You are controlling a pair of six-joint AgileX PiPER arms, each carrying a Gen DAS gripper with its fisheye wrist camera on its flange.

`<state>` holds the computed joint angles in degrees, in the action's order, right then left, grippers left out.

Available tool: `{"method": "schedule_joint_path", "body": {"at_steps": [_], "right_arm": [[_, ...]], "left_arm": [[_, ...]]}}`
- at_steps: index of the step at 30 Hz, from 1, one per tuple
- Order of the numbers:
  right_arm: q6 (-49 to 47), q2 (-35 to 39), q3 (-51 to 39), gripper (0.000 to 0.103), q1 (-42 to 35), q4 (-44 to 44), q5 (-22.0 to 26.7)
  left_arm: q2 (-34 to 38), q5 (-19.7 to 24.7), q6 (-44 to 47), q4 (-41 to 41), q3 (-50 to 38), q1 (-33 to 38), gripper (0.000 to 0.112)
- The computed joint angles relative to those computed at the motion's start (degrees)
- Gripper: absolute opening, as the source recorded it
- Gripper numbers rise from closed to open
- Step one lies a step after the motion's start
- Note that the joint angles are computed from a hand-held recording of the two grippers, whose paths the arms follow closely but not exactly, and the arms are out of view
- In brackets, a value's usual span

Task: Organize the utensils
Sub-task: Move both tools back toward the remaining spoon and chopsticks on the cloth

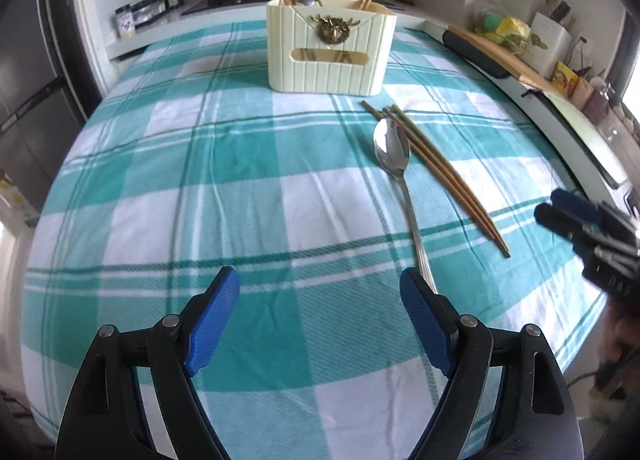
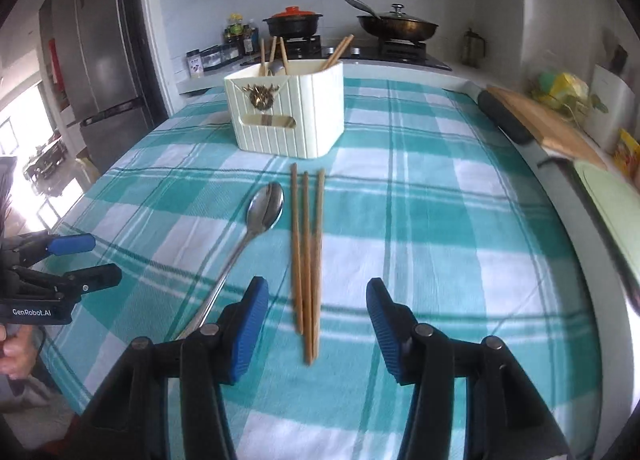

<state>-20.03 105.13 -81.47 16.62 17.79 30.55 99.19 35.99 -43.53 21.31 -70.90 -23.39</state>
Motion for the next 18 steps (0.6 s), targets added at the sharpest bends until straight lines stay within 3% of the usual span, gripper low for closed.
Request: {"method": "schedule_joint_path", "body": {"at_steps": [2, 11, 18], "right_arm": [[3.9, -2.4, 5.6, 0.052, 1.3, -2.1, -3.7], [23.5, -4.8, 10.5, 0.052, 5.1, -22.4, -7.1], [25.1, -4.5, 10.7, 0.052, 4.4, -23.5, -7.3]], "left_arm": [[-0.1, -0.1, -1.8, 1.0, 1.1, -1.6, 0.084], [-0.1, 0.6, -8.0, 5.7, 2.1, -5.2, 0.084], [0.7, 1.3, -9.3, 6.2, 2.3, -5.6, 0.084]]}}
